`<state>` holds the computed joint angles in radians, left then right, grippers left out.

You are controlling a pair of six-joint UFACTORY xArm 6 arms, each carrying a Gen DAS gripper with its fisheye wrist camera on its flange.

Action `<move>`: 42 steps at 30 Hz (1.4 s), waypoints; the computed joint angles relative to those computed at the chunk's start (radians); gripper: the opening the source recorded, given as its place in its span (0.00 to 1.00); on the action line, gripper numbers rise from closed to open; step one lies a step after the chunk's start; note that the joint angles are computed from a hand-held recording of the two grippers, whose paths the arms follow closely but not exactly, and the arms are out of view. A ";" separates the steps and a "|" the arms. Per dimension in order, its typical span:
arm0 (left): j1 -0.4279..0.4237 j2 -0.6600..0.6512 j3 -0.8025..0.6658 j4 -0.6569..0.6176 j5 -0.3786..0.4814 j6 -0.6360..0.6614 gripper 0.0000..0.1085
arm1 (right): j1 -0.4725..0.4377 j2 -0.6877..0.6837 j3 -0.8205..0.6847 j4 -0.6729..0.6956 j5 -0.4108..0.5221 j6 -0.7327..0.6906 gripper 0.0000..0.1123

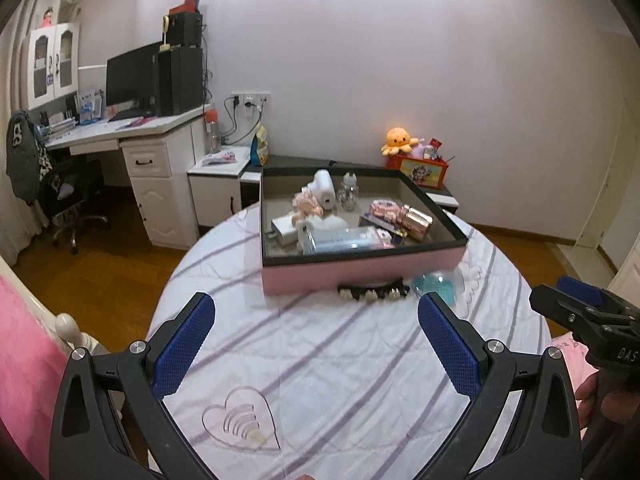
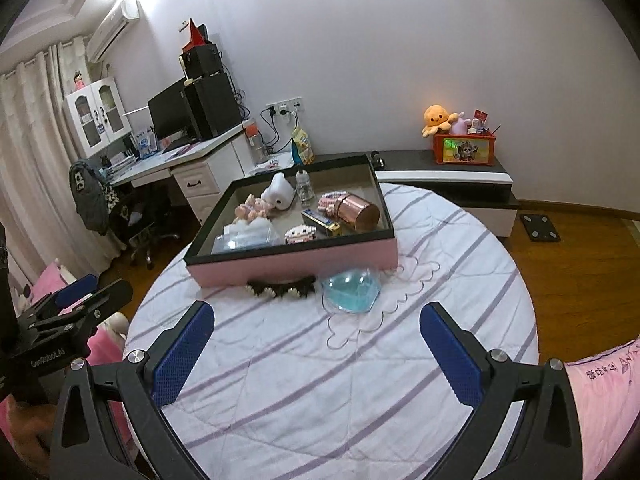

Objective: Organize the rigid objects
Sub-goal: 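Withdraw both tools from the box back over the bed, then grasp the black hair clip with the left tool while the right tool grasps the blue heart case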

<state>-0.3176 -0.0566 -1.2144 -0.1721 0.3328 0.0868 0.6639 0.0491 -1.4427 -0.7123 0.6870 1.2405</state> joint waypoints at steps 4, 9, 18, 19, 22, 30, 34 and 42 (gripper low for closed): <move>-0.001 -0.014 0.020 0.013 -0.001 -0.017 0.95 | 0.006 -0.008 0.013 -0.006 0.002 0.010 0.92; -0.001 -0.019 0.025 0.011 -0.001 -0.012 0.95 | 0.009 -0.012 0.019 -0.009 0.006 0.018 0.92; -0.016 0.024 -0.016 0.004 0.052 -0.004 0.95 | -0.015 0.015 0.017 0.048 0.005 -0.021 0.92; -0.019 0.034 -0.025 -0.001 0.059 0.001 0.95 | -0.020 0.020 0.015 0.058 0.004 -0.029 0.92; -0.026 0.073 -0.059 -0.008 0.083 0.000 0.95 | -0.036 0.042 0.006 0.087 0.007 -0.054 0.92; -0.034 0.170 -0.149 0.004 0.130 -0.019 0.95 | -0.103 0.153 -0.071 0.185 0.006 -0.167 0.92; -0.037 0.227 -0.208 0.012 0.155 -0.031 0.95 | -0.126 0.231 -0.142 0.231 0.020 -0.243 0.92; -0.044 0.335 -0.322 0.009 0.217 -0.048 0.95 | -0.163 0.361 -0.267 0.329 0.022 -0.378 0.92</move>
<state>-0.3619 0.2783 -1.5359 -0.1631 0.5502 0.0384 0.5013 0.4104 -1.7095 -0.3832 0.7086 0.8629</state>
